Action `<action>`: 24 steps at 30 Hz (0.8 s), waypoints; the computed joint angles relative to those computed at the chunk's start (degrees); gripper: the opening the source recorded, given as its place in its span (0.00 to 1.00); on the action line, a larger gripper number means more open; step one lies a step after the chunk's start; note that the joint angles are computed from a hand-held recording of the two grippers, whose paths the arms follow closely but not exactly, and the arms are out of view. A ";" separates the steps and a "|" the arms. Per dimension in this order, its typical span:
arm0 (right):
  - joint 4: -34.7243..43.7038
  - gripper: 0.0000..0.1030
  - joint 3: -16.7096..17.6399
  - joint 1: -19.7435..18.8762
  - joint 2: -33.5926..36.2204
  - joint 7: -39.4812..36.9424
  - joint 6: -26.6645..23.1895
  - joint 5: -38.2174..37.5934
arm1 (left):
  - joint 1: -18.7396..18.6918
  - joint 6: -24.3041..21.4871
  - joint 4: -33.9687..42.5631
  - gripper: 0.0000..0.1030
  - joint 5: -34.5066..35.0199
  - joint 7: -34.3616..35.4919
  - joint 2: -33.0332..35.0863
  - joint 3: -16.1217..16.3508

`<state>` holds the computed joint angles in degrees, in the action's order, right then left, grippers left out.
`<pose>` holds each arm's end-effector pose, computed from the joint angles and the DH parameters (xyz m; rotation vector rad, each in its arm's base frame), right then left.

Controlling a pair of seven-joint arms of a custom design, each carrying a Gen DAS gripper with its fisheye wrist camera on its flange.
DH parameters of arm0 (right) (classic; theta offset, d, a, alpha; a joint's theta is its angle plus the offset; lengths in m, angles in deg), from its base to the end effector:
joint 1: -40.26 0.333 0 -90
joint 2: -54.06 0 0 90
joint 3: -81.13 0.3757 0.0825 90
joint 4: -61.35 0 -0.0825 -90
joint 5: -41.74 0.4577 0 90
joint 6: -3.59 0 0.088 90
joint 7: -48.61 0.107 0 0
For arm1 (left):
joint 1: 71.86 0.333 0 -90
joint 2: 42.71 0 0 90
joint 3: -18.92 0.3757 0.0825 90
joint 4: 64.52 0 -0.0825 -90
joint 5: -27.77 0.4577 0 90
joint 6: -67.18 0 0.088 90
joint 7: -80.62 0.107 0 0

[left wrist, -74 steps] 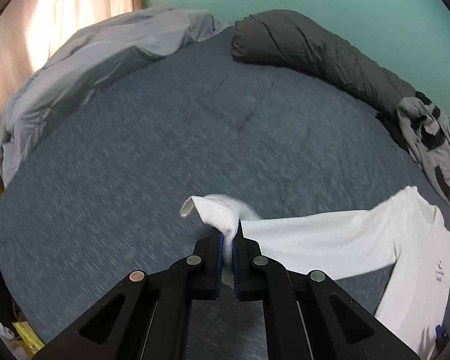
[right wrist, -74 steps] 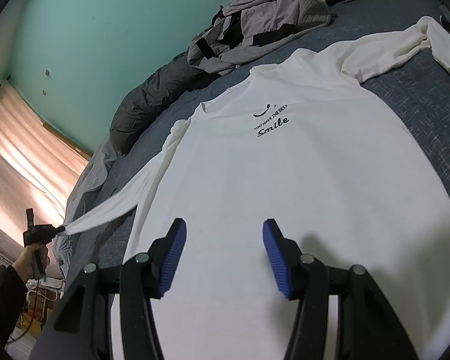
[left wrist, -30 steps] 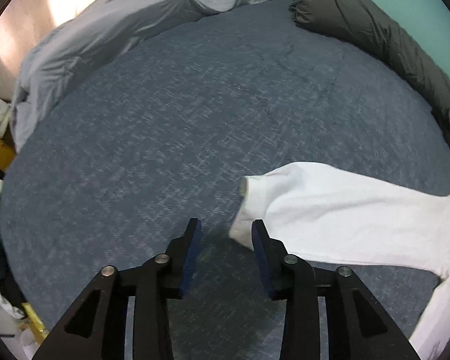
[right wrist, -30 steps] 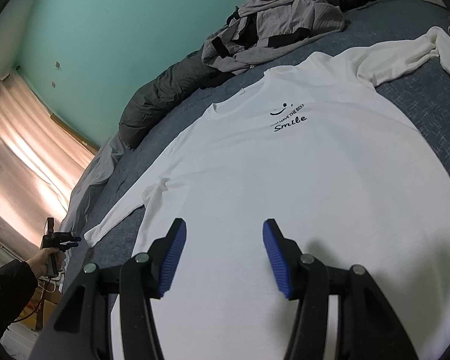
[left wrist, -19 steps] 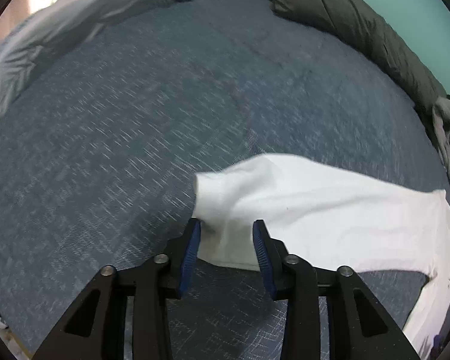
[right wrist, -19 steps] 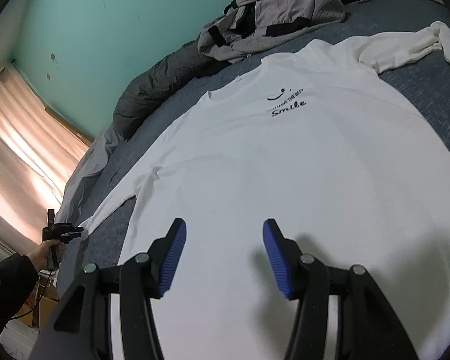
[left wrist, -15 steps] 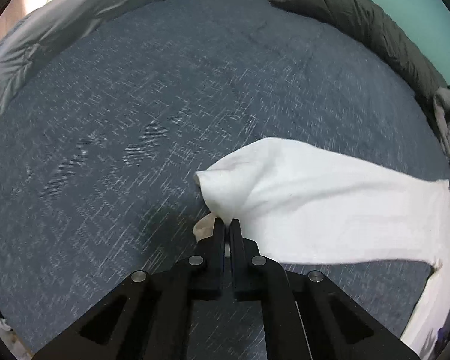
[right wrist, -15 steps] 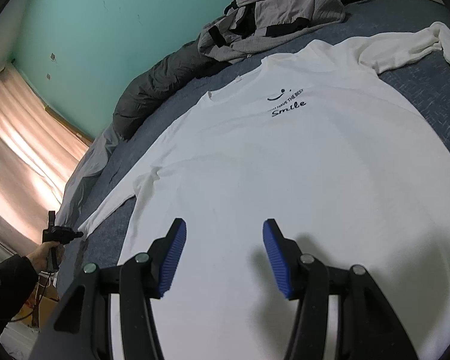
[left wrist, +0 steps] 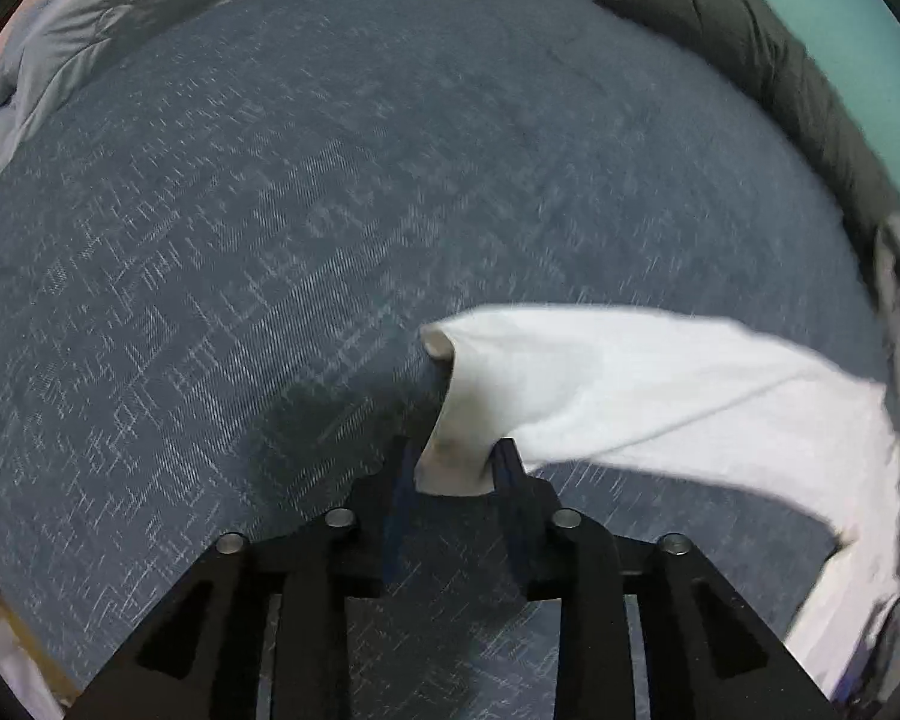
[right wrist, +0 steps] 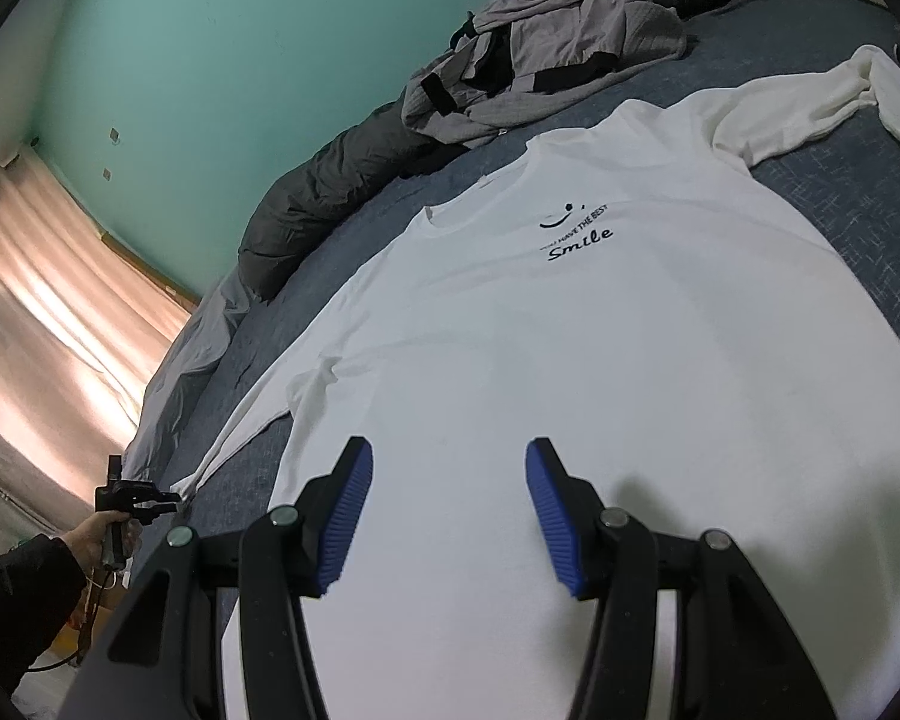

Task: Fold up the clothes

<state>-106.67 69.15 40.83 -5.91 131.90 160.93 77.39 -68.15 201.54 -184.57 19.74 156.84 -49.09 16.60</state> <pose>0.3079 -0.0856 0.5087 -1.0607 1.8732 -0.2467 0.6127 0.0120 0.5384 -2.4183 1.7025 -0.5257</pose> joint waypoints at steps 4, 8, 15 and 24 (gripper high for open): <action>-0.04 0.53 0.13 0.31 0.69 -0.06 0.04 -0.07 | 0.71 5.74 -0.90 0.31 -0.02 -3.11 -1.04 0.28; -0.16 0.53 0.45 0.57 1.27 0.03 -0.21 -0.18 | 1.24 11.58 -1.72 0.31 4.40 -8.50 -1.51 -0.10; -0.34 0.53 1.19 0.34 1.66 0.67 -0.84 -0.74 | -0.23 6.90 2.45 0.31 2.63 -1.92 3.25 -0.39; -0.50 0.53 0.81 -0.58 2.33 1.18 -0.62 -1.23 | 0.18 6.23 2.92 0.26 2.26 0.63 6.09 -1.58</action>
